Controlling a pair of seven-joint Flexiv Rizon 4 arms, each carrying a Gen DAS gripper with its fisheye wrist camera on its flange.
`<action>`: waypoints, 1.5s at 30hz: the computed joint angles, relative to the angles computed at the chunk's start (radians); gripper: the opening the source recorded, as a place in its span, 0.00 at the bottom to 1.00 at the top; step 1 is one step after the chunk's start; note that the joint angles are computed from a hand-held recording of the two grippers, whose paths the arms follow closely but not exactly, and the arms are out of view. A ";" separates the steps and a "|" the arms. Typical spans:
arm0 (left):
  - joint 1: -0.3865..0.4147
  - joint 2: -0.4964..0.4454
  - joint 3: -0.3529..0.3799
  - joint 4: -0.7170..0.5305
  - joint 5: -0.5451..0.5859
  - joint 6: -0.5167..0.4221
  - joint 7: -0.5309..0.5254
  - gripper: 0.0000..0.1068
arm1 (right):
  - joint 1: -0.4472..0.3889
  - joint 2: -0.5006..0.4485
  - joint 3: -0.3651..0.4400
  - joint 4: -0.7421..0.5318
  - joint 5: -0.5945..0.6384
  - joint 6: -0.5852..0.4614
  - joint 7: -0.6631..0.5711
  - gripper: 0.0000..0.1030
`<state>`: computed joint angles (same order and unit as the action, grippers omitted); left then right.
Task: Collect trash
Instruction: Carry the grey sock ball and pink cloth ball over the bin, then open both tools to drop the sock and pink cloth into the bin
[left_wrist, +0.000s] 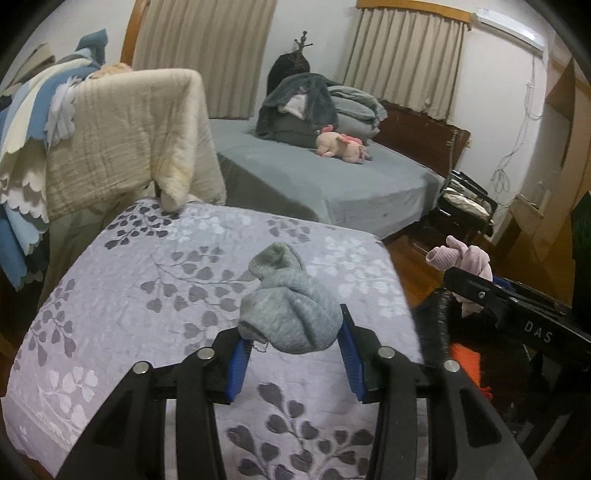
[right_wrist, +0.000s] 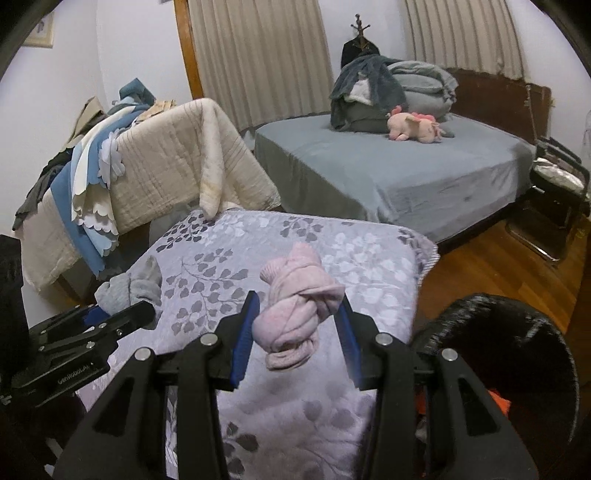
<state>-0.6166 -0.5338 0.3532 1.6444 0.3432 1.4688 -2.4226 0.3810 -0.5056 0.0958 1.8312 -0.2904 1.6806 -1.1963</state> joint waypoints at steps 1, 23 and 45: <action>-0.004 0.001 -0.002 -0.004 0.001 -0.001 0.001 0.41 | 0.001 0.010 -0.007 0.011 0.002 0.004 0.000 0.39; -0.033 -0.059 -0.132 -0.163 -0.027 -0.024 0.122 0.41 | 0.204 0.228 -0.359 0.295 0.139 0.123 -0.031 0.39; -0.029 -0.252 -0.291 -0.402 -0.253 -0.041 0.485 0.41 | 0.403 0.278 -0.689 0.412 0.286 0.130 -0.131 0.39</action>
